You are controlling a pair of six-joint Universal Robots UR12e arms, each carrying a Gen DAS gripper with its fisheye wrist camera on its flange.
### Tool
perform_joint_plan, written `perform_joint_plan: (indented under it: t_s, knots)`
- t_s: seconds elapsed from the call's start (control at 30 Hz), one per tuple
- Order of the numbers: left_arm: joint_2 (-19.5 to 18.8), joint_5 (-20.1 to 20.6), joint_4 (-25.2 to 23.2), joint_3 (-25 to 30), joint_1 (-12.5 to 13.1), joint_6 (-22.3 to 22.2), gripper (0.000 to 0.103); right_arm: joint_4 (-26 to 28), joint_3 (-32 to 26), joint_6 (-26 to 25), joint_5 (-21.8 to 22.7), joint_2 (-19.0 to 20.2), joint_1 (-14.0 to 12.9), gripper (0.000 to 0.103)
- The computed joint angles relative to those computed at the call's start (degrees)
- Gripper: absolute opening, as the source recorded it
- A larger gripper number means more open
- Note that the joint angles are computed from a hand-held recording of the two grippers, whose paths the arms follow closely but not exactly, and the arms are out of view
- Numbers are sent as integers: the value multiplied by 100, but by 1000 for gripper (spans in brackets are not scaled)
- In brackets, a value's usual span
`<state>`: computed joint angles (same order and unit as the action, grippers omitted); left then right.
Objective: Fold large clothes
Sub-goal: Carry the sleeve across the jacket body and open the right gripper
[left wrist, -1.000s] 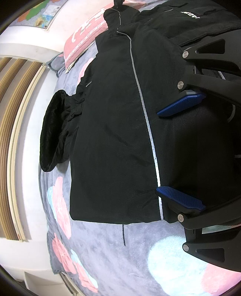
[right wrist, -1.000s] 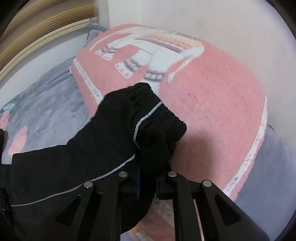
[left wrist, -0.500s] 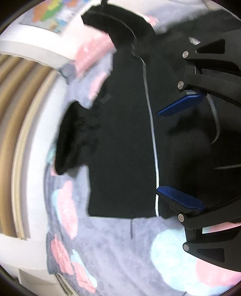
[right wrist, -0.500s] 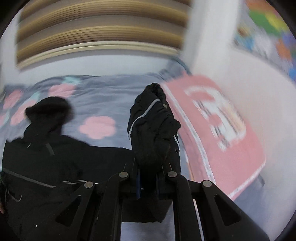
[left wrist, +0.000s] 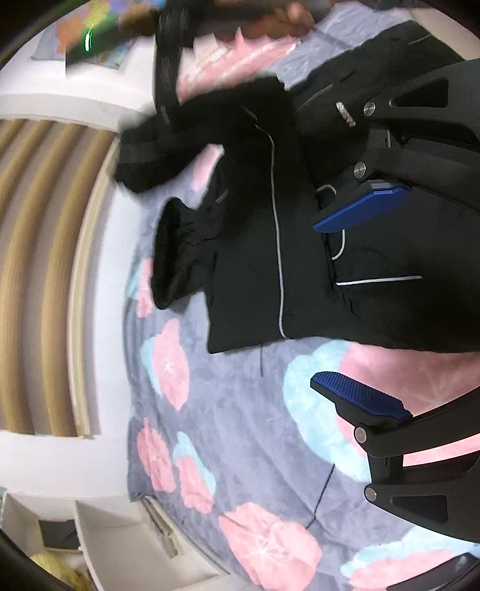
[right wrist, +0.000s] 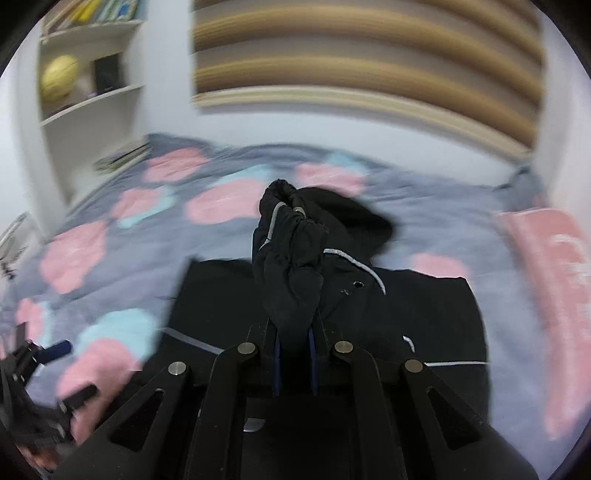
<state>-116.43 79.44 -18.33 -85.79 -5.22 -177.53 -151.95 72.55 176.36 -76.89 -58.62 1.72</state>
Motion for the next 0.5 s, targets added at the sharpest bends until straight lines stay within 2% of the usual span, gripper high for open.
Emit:
perform_joint_plan:
  t_s: [0.13,0.2,0.27,0.3,0.33,0.4,0.5]
  knots:
    - [221,-590,365,-413,232,-318,79,513,-424,-208,-191,397,339,14]
    - [296,-738,344,-576,318,-405,79,888,-691,-231,-443,689,487,18]
    - [335,-804,249,-656,384,-389,79,1204,-792,-256,-431,857,505,21]
    - [344,-798,197,-665,401,-354,79,1385,-859,-246,-390,943,520,28]
    - [355,-775,146,-667,414,-330,79,1594,-894,-274,-184,1004,490,43]
    - [377,-764,37,-630,451,-318,79,1616,-843,-283,162,1028,445,56]
    - [467,-866,-101,-581,529,-282,79,1448,-651,-419,551,871,363,57]
